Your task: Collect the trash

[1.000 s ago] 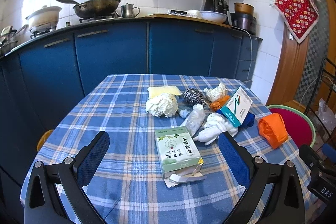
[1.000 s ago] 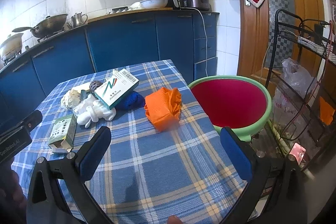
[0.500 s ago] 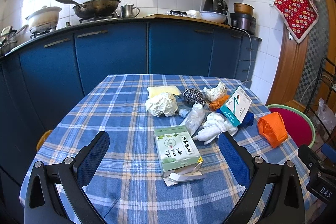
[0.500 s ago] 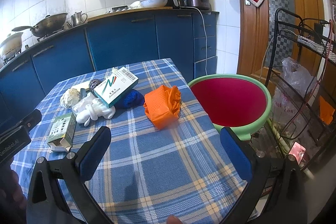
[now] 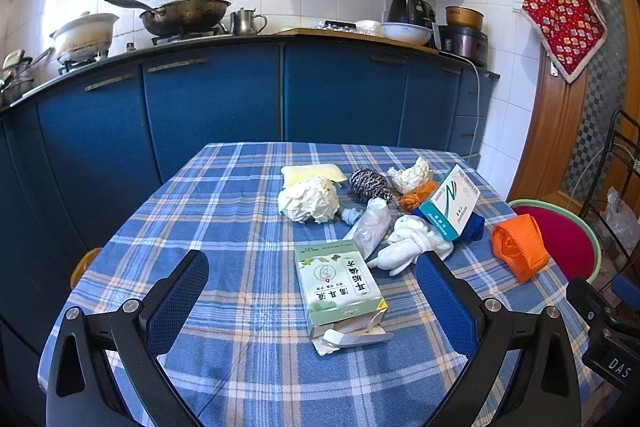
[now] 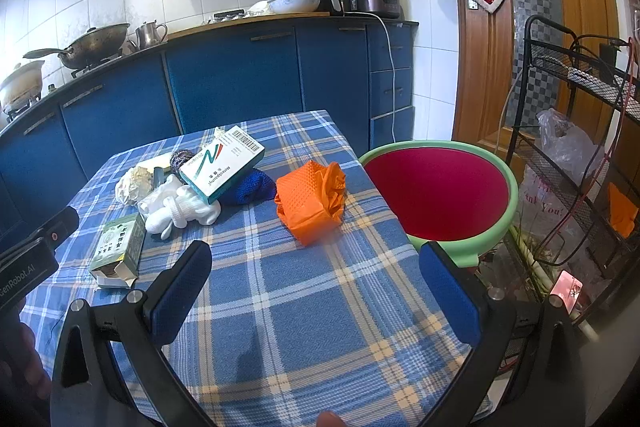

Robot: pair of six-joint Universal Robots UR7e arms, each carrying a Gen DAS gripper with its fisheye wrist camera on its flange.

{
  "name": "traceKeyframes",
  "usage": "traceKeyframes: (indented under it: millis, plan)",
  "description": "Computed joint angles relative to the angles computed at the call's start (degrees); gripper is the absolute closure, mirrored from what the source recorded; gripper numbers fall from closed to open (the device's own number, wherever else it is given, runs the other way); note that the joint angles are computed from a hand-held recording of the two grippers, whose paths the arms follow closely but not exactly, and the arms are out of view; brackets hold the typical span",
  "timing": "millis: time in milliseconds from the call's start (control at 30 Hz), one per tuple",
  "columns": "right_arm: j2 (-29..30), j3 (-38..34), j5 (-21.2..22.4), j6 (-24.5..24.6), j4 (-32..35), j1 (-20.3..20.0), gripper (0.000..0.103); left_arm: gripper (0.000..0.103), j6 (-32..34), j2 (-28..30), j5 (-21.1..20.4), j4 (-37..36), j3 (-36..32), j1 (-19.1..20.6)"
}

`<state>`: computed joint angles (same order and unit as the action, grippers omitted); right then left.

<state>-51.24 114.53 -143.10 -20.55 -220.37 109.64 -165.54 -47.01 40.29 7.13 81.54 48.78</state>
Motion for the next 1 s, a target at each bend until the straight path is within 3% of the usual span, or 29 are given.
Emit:
traceKeyframes:
  millis: [1000]
  plan:
    - [0.1,0.1,0.0,1.1,1.3,-0.1,0.001,0.000,-1.2,0.2,0.1,1.1,-0.4,0.2]
